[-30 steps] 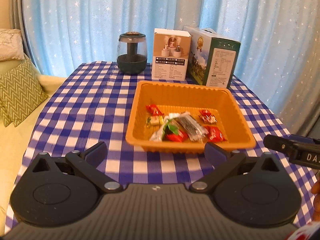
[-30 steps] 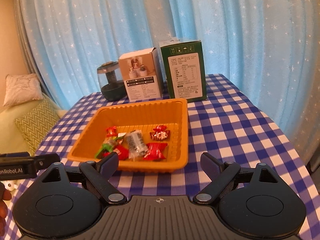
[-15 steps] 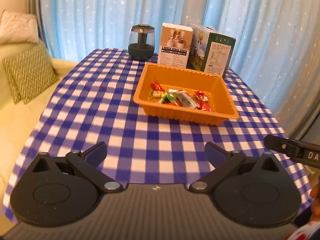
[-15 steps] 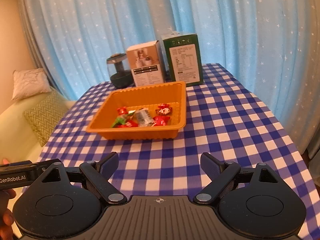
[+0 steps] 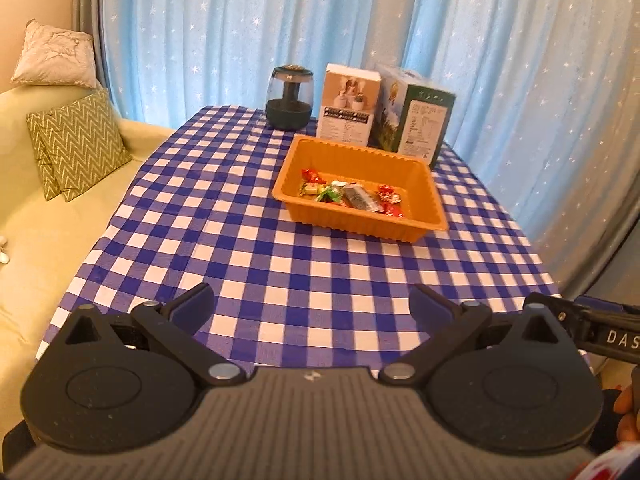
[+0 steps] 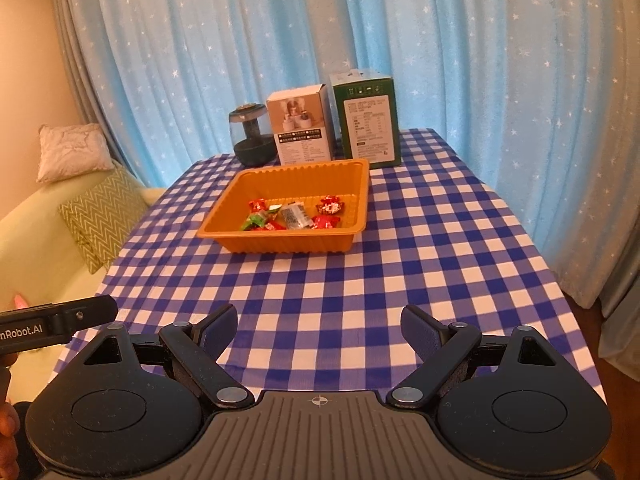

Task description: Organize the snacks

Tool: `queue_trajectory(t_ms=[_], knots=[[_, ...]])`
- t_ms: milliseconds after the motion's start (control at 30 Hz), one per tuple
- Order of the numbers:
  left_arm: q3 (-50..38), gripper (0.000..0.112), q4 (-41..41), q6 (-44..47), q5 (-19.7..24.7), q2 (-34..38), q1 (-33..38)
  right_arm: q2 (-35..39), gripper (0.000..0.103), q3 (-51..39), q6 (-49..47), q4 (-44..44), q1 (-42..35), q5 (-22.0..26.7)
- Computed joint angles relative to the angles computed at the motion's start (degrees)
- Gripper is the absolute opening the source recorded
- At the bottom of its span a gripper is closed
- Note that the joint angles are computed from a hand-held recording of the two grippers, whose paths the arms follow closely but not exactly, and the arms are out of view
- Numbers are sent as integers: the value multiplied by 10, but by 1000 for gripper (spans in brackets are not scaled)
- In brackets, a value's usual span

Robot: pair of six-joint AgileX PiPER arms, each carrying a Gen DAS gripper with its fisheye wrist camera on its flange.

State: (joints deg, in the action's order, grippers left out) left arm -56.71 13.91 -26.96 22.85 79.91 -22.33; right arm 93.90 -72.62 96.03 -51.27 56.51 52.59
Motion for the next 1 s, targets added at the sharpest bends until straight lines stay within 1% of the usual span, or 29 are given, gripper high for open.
queue_trajectory(t_ms=[267, 433, 600, 833, 1000], knots=[[25, 103, 54, -59, 35, -56, -36, -31, 88, 5, 6, 11, 51, 55], [43, 103, 59, -67, 54, -81, -59, -39, 88, 4, 3, 21, 79, 75], [60, 103, 85, -92, 69, -102, -88, -46, 88, 4, 16, 16, 104, 101], [68, 103, 101, -115, 83, -123, -109, -50, 88, -7, 17, 6, 132, 140], [68, 103, 99, -111, 84, -129, -110, -51, 88, -12, 8, 6, 132, 144]])
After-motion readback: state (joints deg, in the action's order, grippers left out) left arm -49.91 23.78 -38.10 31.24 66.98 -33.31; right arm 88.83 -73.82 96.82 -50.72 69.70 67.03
